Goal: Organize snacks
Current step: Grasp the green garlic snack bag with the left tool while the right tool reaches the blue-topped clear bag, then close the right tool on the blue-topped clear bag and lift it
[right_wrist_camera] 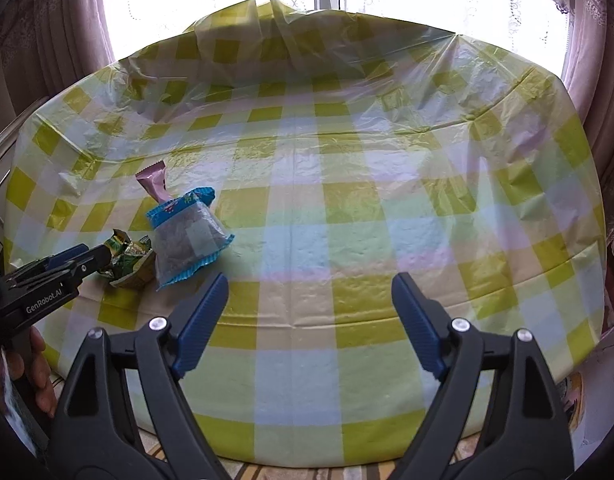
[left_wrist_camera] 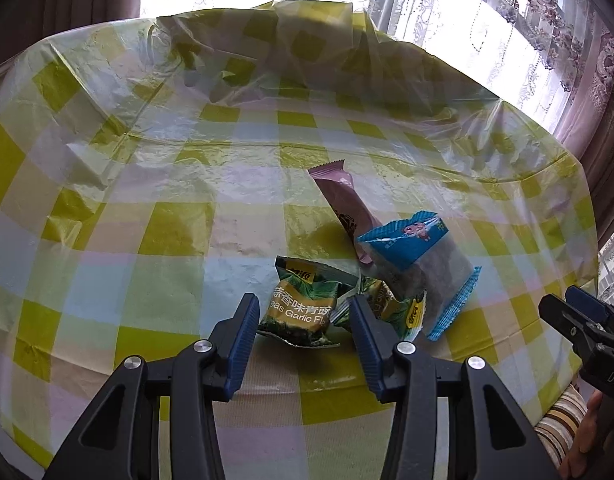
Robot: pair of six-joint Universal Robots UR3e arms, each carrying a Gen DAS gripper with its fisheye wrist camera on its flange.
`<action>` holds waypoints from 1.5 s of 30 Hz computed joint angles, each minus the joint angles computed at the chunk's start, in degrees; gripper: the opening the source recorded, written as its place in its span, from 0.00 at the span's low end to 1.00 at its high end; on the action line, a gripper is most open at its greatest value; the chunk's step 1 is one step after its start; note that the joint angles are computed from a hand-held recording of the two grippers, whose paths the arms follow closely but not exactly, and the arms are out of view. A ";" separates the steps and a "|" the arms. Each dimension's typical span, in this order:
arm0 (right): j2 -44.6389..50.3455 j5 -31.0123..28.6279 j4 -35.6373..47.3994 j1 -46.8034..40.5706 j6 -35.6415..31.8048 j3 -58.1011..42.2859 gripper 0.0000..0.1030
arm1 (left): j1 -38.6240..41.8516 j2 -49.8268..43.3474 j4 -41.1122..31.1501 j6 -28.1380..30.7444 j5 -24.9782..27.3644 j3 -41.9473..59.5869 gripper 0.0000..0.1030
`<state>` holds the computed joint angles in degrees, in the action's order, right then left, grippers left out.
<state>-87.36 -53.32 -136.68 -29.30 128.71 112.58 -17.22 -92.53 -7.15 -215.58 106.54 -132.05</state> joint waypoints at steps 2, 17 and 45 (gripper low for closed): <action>0.79 -0.29 -1.10 1.54 0.61 -0.01 0.84 | 0.49 -1.00 0.20 0.43 -0.22 0.30 0.47; 6.43 -3.06 -9.65 11.79 5.72 -0.92 0.89 | 0.59 -3.88 3.68 0.31 0.77 -0.38 0.39; 15.96 -8.08 -12.78 21.42 9.42 -6.63 0.75 | 2.46 0.15 7.16 -5.11 2.29 -6.18 0.38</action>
